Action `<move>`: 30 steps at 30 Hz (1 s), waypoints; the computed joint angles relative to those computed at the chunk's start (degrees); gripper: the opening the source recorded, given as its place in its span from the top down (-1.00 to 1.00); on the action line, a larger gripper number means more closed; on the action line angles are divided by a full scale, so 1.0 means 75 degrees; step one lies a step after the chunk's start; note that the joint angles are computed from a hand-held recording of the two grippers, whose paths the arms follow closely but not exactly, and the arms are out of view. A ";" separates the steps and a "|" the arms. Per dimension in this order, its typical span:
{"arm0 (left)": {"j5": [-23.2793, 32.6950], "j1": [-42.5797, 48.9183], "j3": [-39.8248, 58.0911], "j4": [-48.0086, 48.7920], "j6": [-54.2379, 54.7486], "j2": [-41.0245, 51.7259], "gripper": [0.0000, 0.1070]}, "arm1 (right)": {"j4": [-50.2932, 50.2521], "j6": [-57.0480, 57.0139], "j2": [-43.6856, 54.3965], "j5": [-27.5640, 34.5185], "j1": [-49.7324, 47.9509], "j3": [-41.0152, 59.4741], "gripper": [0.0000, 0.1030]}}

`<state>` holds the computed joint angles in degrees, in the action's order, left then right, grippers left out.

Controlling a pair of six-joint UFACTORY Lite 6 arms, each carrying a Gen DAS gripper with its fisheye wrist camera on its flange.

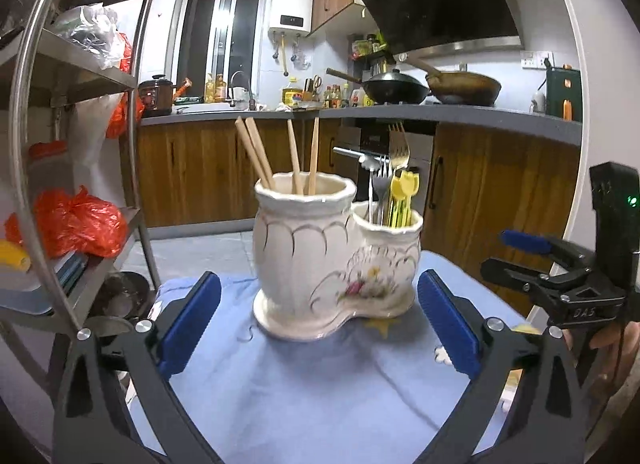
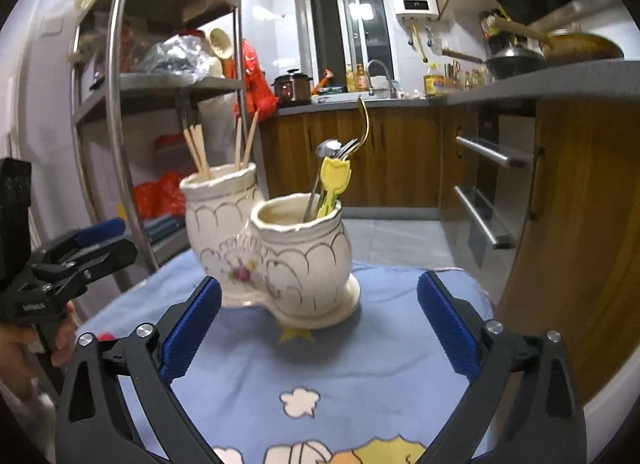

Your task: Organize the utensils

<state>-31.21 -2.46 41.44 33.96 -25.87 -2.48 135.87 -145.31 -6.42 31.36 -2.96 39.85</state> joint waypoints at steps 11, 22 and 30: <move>-0.0669 -0.0013 -0.0795 -0.1479 0.1506 -0.0318 -0.82 | 0.2540 -0.2651 -0.0609 0.0310 0.0514 -0.0947 -0.90; -0.0493 -0.0162 -0.0708 -0.1966 0.1946 -0.0244 -0.82 | 0.2072 -0.2213 -0.0503 0.0327 0.0336 -0.0844 -0.90; -0.0550 -0.0173 -0.0762 -0.2047 0.2012 -0.0287 -0.82 | 0.2116 -0.2238 -0.0501 0.0322 0.0360 -0.0849 -0.90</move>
